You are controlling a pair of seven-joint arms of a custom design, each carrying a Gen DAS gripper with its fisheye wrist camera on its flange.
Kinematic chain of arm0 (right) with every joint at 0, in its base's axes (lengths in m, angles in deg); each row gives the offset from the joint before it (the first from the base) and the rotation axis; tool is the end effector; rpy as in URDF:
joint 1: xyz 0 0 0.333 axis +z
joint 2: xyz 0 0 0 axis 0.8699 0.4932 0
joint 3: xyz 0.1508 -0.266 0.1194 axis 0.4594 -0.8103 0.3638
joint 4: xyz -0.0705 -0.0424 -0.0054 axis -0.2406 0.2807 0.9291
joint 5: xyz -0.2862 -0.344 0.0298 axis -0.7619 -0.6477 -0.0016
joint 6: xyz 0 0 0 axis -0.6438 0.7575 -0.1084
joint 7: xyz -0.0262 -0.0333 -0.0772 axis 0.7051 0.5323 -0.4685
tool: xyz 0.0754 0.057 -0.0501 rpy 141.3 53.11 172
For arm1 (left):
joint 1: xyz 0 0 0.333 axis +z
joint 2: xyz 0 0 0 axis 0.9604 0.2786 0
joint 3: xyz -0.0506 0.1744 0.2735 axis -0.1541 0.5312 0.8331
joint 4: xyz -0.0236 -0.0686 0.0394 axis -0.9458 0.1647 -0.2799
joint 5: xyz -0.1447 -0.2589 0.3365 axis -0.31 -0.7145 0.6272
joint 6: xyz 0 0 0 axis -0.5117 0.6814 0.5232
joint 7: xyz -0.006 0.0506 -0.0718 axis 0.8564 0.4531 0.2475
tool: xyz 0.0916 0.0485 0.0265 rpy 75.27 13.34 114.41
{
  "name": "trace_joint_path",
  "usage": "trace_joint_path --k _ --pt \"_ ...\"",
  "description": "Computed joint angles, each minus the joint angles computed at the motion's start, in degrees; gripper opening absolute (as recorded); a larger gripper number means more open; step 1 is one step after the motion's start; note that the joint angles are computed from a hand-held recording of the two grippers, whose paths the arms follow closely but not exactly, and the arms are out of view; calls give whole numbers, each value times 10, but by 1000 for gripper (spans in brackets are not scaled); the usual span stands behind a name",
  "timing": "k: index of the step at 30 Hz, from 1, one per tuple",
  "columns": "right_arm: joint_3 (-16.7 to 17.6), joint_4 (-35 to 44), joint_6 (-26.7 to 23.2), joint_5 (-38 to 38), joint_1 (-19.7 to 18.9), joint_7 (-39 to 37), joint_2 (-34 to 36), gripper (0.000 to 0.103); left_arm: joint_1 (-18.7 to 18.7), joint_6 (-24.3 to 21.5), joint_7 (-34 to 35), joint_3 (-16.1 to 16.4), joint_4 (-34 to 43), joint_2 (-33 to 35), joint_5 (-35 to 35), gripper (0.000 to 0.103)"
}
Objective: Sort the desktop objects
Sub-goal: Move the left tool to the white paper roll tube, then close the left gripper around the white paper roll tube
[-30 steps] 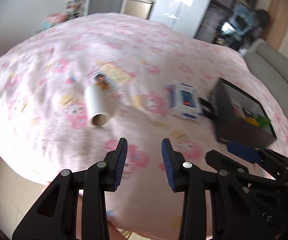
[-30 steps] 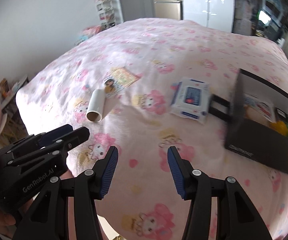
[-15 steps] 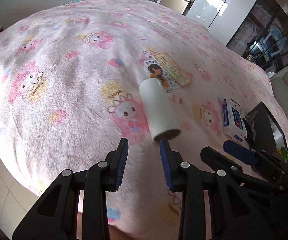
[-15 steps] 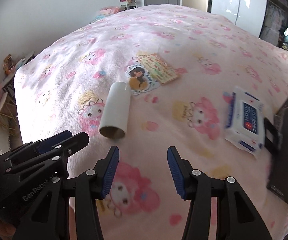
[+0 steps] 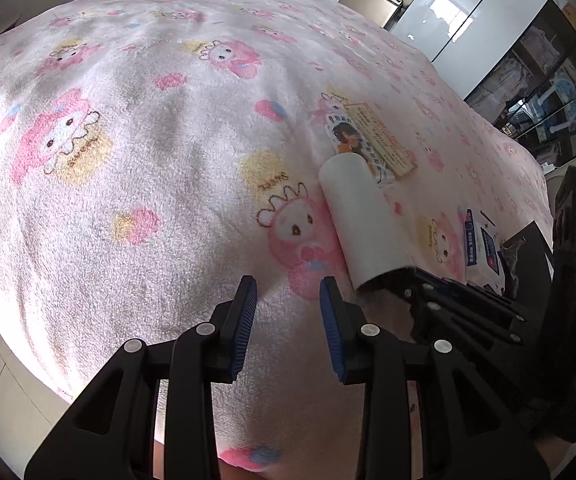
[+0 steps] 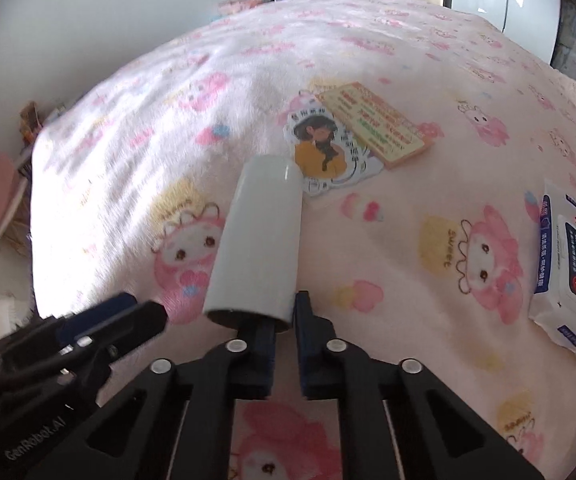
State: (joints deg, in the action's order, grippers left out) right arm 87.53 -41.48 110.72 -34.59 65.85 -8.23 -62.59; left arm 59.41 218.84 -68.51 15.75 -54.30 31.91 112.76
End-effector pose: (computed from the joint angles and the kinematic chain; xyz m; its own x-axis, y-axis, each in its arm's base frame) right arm 0.6197 0.0783 0.3610 0.7261 -0.6698 -0.1556 -0.6453 -0.5857 -0.4904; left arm 0.4877 -0.3005 0.3586 0.5794 -0.7235 0.3752 -0.5635 -0.6883 -0.4568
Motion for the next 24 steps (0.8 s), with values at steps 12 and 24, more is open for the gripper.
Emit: trace_joint_path --k 12,24 --pt "-64 -38 -97 14 -61 -46 -74 3 -31 5 54 -6 62 42 -19 32" --pt "-112 -12 -136 -11 -141 -55 -53 3 -103 56 243 9 243 193 -116 32"
